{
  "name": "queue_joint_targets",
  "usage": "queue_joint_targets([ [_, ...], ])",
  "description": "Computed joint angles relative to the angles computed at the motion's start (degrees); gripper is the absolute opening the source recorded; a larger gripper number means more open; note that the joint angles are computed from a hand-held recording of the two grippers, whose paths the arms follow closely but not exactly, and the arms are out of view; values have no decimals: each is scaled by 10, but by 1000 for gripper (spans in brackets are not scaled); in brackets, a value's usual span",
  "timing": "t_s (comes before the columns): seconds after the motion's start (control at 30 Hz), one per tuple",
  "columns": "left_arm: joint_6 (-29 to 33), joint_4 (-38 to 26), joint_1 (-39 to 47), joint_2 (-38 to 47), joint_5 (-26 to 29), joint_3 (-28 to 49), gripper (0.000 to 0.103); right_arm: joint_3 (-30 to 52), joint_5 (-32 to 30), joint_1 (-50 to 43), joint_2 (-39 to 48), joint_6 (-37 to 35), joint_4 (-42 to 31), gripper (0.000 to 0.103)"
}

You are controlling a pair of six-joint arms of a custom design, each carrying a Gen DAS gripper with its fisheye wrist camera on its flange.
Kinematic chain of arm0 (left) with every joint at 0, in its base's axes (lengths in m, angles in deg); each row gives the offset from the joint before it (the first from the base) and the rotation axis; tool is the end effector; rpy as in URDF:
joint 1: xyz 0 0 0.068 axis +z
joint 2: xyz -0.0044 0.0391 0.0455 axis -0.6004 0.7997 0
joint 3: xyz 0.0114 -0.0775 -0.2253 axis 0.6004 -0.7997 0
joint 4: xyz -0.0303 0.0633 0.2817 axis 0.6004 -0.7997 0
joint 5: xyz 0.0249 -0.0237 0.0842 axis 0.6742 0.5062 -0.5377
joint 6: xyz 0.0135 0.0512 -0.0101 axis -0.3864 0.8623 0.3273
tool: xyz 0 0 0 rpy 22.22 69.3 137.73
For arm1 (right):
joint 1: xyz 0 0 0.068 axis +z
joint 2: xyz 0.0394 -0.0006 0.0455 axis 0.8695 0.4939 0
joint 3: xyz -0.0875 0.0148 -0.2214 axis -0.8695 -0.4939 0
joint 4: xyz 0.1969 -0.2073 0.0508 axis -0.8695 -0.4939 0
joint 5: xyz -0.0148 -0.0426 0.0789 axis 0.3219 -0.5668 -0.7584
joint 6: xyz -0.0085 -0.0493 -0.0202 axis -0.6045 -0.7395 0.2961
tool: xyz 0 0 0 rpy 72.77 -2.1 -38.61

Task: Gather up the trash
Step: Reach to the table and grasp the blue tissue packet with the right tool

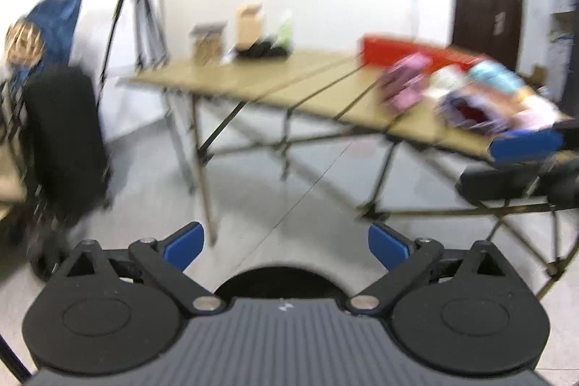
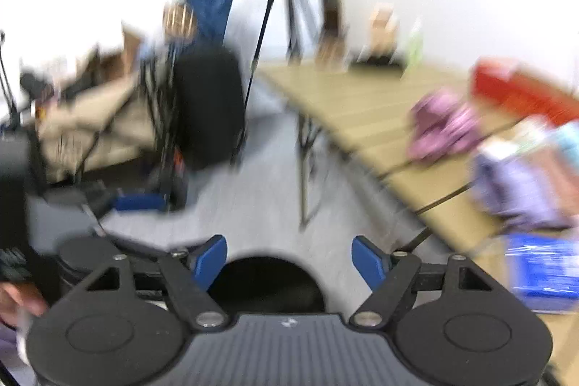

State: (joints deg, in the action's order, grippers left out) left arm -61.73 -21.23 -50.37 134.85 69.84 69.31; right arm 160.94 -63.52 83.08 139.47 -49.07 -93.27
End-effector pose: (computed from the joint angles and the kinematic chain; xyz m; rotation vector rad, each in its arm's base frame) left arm 0.2373 -0.0585 0.3494 0.3040 2.0640 -0.1736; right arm 0.2325 0.0976 0.4104 -0.3200 2.1047 0.3039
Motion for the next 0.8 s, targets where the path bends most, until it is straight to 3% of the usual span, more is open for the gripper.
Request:
queue_joint_targets([
  [0.1,-34,22,-72,-23,-13,-7,100,-70,21,-44,-134,8,21,84],
  [0.2,-69,45,-150,-14,-29,8,99,-94,-19,-151,-207,3,13,84],
  [0.33,-95,66,-241,42,-69,55,99,-109,-117,-307,-221,0,9,84],
  [0.43,-114,72,-271,101,-68,101,97,-114,-160,-368,-203,-11,6,75],
  [0.5,-134,54,-272,154,-41,149,87,-108,-179,-392,-174,-7,9,68],
  [0.57,-158,32,-258,209,4,200,69,-111,-206,-406,-144,6,28,59],
  [0.7,-193,-22,-233,327,62,308,50,-97,-214,-395,-57,41,63,39],
  [0.8,-211,-4,-222,343,78,311,32,-90,-212,-385,-19,71,66,28],
])
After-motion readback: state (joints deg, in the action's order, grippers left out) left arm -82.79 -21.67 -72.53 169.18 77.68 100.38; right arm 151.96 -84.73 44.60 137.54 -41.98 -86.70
